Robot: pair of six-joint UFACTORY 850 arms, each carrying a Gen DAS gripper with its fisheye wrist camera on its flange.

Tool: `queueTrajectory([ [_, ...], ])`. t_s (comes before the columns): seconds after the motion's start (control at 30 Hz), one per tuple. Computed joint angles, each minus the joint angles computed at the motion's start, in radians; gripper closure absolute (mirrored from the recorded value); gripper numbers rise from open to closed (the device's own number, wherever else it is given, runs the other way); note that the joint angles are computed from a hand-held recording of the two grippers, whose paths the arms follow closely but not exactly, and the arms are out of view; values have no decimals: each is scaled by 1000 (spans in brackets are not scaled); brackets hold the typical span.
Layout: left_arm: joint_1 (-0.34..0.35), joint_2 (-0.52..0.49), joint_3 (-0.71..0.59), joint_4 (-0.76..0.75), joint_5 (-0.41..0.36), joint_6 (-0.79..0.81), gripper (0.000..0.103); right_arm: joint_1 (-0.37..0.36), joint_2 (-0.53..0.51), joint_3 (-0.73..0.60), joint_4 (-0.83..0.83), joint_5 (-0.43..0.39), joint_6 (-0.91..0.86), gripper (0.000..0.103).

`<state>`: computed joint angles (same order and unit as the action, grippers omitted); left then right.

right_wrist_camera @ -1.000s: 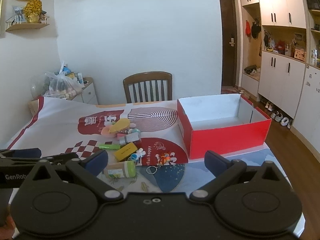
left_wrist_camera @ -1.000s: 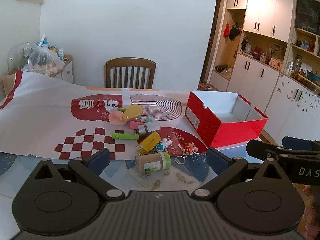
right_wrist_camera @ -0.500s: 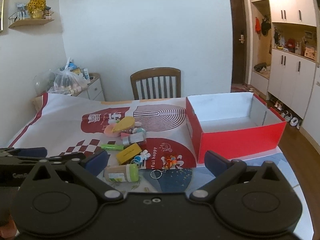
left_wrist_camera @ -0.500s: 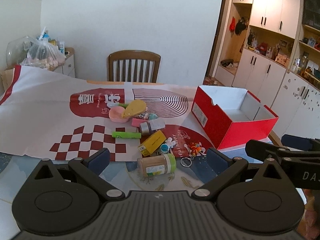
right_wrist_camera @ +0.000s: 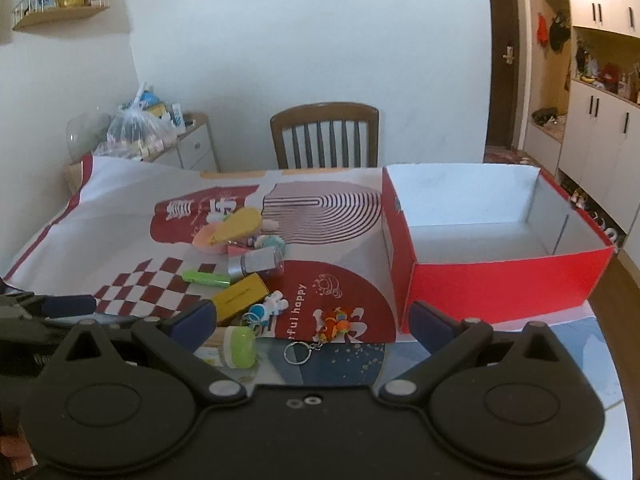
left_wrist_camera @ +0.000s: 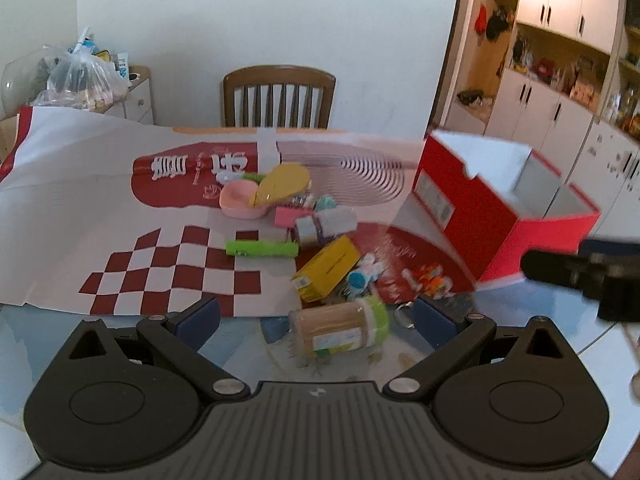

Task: Organize rigid objects
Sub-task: 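Grasp the toothpick jar with the left tool while the right tool grasps the orange fish keychain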

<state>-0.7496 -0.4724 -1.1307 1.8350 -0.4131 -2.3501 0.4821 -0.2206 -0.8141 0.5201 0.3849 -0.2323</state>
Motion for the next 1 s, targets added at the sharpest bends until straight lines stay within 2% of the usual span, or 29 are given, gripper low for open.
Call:
queueTrajectory([
  [0.13,8,-52,-34,-42,17,53,0,-18,-60,-48,-35,-36,-9,4],
  [0.3,16,-102,-82,-35,51,60,0,-35,-127,-108,4,-73,-73,7],
  [0.57,5,-196,-190,-236,31,295,0,-49,-226,-208,40,-155,-127,19],
  [0.67,3,-221,-217,-278,18,338,0,-53,-269,-251,133,-177,-212,24],
  [0.73,3,-228,-228,-288,10,347,1,-54,-301,-285,262,-193,-338,28],
  [0.9,11,-251,-261,-318,21,368,1,-55,-347,-330,456,-205,-542,37],
  [1.0,17,-260,-272,-343,35,384,9,-60,-365,-348,533,-210,-607,41],
])
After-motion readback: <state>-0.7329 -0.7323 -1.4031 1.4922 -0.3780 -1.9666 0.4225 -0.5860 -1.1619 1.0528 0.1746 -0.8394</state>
